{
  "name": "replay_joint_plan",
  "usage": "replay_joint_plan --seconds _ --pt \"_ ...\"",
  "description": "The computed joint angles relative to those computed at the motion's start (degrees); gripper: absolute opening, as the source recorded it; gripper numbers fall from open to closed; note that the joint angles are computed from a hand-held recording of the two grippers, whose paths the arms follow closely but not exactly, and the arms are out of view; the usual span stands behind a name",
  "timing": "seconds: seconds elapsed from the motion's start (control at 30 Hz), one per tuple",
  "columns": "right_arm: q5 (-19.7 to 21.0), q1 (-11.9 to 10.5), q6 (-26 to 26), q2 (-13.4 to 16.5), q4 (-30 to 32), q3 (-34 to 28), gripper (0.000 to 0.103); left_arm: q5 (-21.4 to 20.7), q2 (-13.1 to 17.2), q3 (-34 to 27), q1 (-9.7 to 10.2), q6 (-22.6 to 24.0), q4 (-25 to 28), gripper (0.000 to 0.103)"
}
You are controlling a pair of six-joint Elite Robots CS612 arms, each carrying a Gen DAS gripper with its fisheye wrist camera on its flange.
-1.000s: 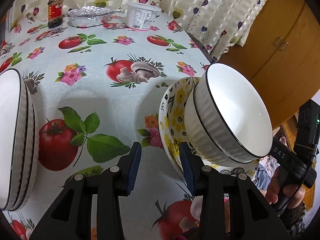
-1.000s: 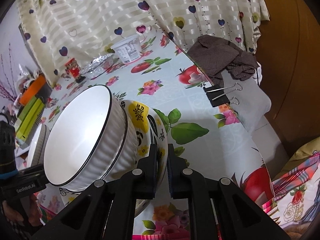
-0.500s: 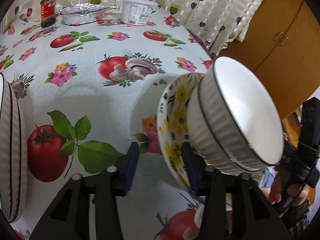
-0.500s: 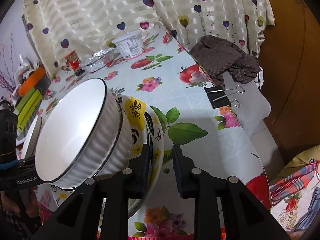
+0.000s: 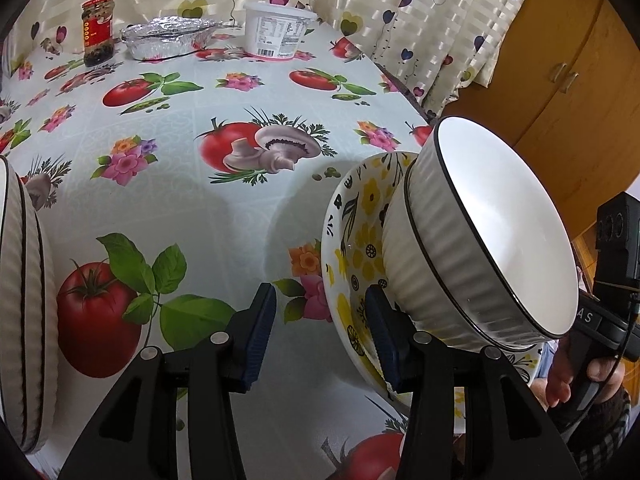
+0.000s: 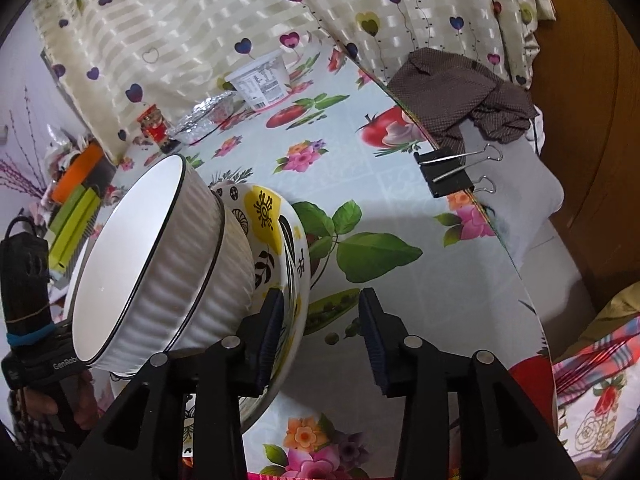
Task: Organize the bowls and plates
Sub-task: 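Carry the floral plate with bowls using both tools toward the white plate stack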
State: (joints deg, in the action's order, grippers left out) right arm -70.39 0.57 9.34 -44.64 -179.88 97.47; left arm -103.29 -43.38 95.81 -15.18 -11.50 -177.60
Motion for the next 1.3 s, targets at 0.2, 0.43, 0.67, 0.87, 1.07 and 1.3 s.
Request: replay_joint_plan --seconds 0.2,0.43,0.67,0.87,1.07,1.3 --pt "-0.11 0.04 -0.47 0.33 -2.56 0.36 0.038 -0.24 0.07 -0.05 0.03 -0.48 -0.15 0.047" --pt "1.15 -0.17 0.17 0.91 -5.09 0.59 0.033 -0.15 0.10 0.14 0.06 -1.40 -0.81 0.047" --pt "1.06 0.63 -1.52 0.60 -4.59 0.35 0.012 -2.15 0.16 0.00 0.20 -2.00 -0.75 0.032" --pt "1.17 0.59 -0.94 0.63 -4.88 0.39 0.012 -3.78 0.16 0.05 0.15 -1.39 -1.58 0.016" --pt "0.35 0.67 -0.27 0.69 -5.28 0.43 0.012 -3.49 0.15 0.12 0.05 -1.84 -1.93 0.014" --pt "-0.71 1.03 0.15 0.38 -4.66 0.53 0.012 -3.09 -0.03 0.19 0.11 -2.36 -1.79 0.013"
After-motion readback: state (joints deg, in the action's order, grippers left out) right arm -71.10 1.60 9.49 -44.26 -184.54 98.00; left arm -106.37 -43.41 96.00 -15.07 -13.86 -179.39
